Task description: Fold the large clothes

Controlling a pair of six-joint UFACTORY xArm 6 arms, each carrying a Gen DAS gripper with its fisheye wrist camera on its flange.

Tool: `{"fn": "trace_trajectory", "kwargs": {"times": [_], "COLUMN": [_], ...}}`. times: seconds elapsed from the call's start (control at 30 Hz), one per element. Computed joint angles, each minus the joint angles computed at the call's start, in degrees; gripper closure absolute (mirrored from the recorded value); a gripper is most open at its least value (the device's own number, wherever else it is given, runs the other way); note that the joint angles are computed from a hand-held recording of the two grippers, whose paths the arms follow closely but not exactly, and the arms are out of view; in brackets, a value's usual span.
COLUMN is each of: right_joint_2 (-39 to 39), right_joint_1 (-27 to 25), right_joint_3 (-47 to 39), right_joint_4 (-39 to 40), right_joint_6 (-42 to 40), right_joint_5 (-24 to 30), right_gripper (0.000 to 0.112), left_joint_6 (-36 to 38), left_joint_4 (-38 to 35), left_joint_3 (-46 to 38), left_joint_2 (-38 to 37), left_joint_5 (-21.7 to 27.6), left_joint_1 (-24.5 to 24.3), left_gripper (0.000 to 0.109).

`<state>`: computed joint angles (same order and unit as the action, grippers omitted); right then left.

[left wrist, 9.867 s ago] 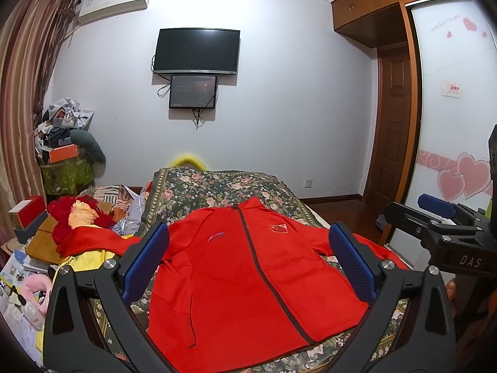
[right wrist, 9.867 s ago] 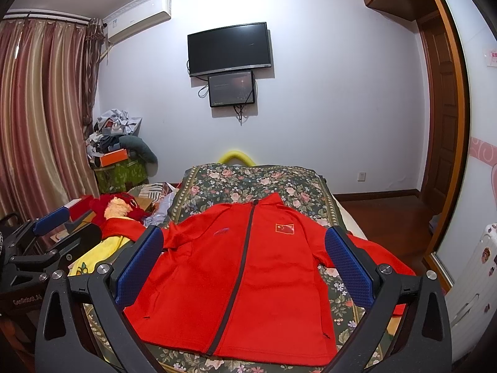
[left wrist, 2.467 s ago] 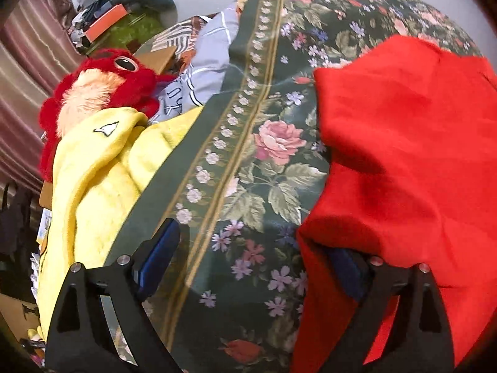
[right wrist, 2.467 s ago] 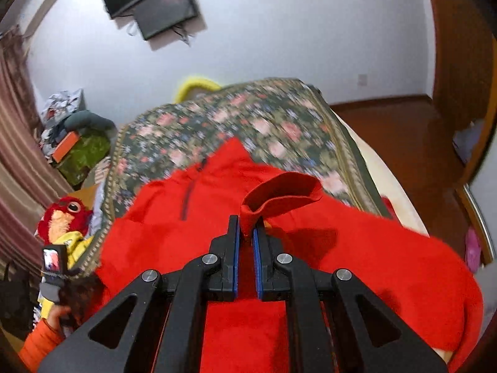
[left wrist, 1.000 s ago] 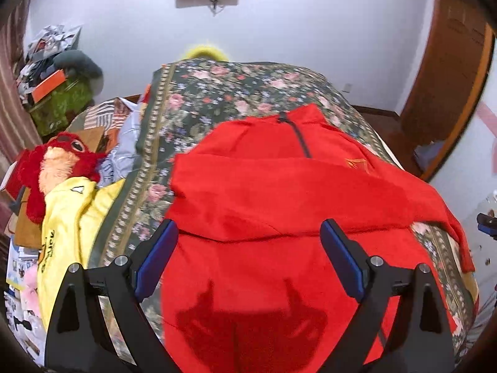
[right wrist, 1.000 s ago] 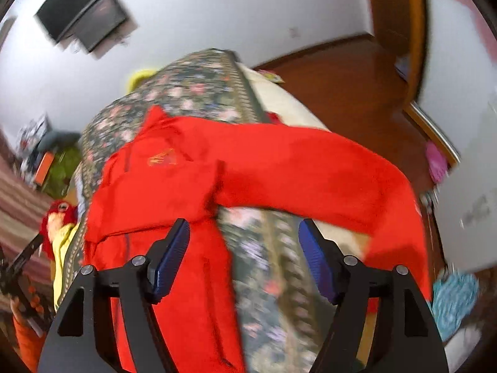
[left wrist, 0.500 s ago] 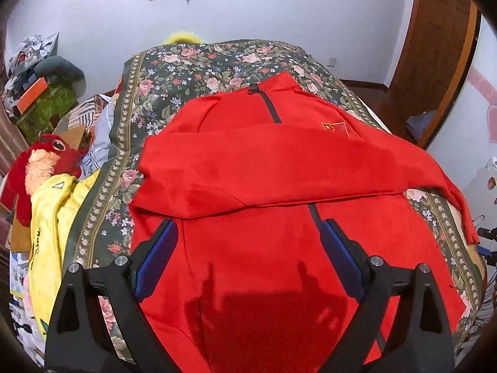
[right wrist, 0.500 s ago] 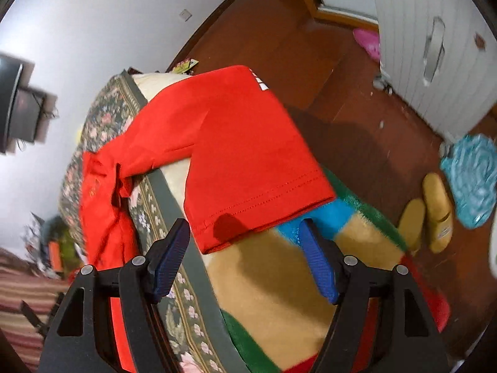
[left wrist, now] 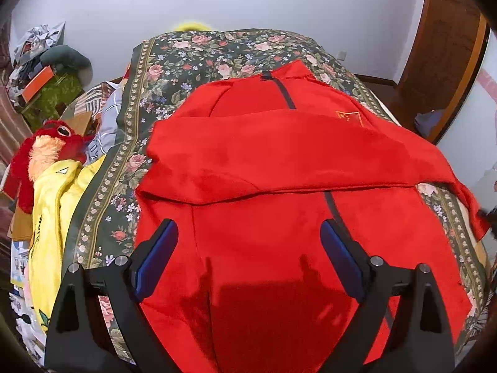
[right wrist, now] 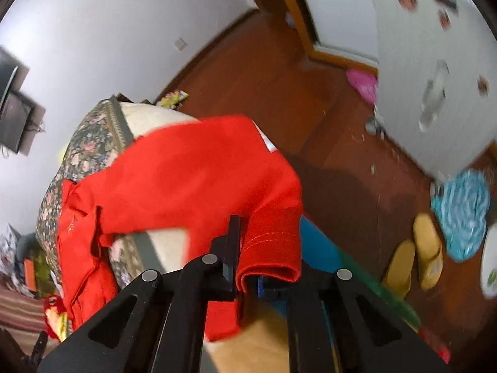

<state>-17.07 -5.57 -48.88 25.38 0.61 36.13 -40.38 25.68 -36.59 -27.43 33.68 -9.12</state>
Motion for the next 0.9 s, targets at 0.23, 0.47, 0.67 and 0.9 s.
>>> {"fn": "trace_trajectory", "kwargs": {"times": [0.23,0.47,0.67,0.9], "right_joint_2": [0.9,6.03,12.53,19.65], "right_joint_1": [7.42,17.36,26.67,36.48], "right_joint_3": [-11.71,-26.48,-38.57,-43.26], "right_joint_4": [-2.66,-0.98,5.96,5.66], "right_joint_6": [-5.85,-12.48,-18.53,-20.1], "right_joint_5": [-1.63,-0.36,2.61,5.15], "right_gripper": [0.106,0.107,0.107,0.107], "left_joint_6": [0.77,2.48,4.54,7.58], "left_joint_4": [-0.14,-2.04,-4.33,-8.48], "left_joint_3": [1.46,3.46,5.79,8.83], "left_joint_2": [0.3,-1.45,-4.63,-9.53], "left_joint_5": [-2.1,-4.61,-5.78,-6.06], "left_joint_1": [0.93,2.54,5.2,9.25], "left_gripper": [0.015,0.015,0.015,0.015]}}
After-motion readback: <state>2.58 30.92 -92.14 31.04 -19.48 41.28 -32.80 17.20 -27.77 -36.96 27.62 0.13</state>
